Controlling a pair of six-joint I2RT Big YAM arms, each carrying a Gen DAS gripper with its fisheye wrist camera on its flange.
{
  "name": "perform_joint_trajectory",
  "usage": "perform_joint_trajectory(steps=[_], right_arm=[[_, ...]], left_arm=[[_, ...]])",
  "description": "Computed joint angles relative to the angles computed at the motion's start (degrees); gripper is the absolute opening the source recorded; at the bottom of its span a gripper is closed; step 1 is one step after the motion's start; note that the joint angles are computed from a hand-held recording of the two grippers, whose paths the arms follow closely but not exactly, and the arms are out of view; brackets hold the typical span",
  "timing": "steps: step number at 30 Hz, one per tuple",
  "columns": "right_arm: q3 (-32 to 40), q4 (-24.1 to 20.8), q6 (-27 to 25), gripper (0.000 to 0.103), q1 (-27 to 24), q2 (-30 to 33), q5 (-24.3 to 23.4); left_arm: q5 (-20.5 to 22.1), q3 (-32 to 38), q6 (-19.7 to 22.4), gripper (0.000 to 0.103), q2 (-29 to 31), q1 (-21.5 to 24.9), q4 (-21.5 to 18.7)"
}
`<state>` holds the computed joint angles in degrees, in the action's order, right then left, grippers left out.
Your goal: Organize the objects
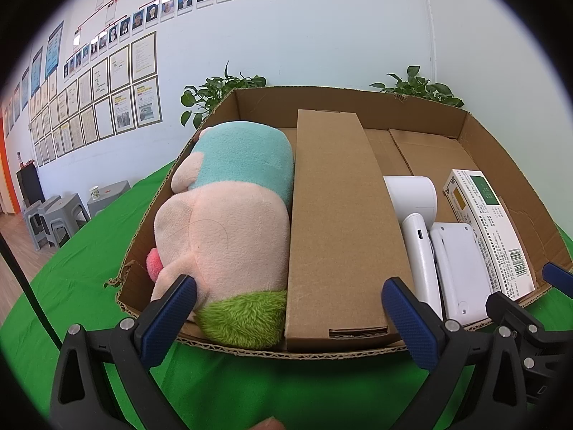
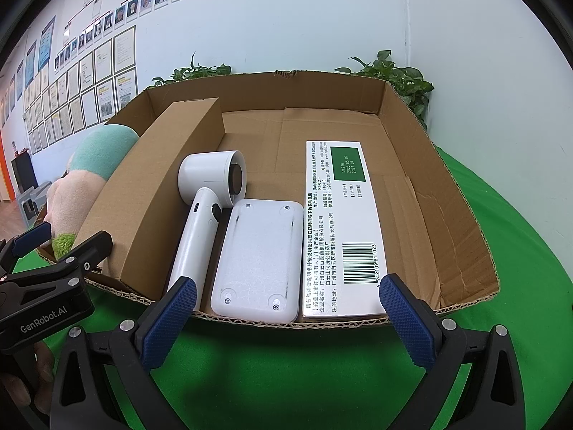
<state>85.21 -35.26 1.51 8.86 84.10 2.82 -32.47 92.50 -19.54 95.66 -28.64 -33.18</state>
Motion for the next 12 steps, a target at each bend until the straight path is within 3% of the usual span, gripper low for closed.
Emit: perform_joint_trajectory(steps=[12], right_arm=[[-0.1, 0.0, 0.1, 0.103, 0.1, -0.1, 0.1]], left_arm=[[-0.1, -0.2, 0.0, 0.103, -0.3, -0.1, -0.1]])
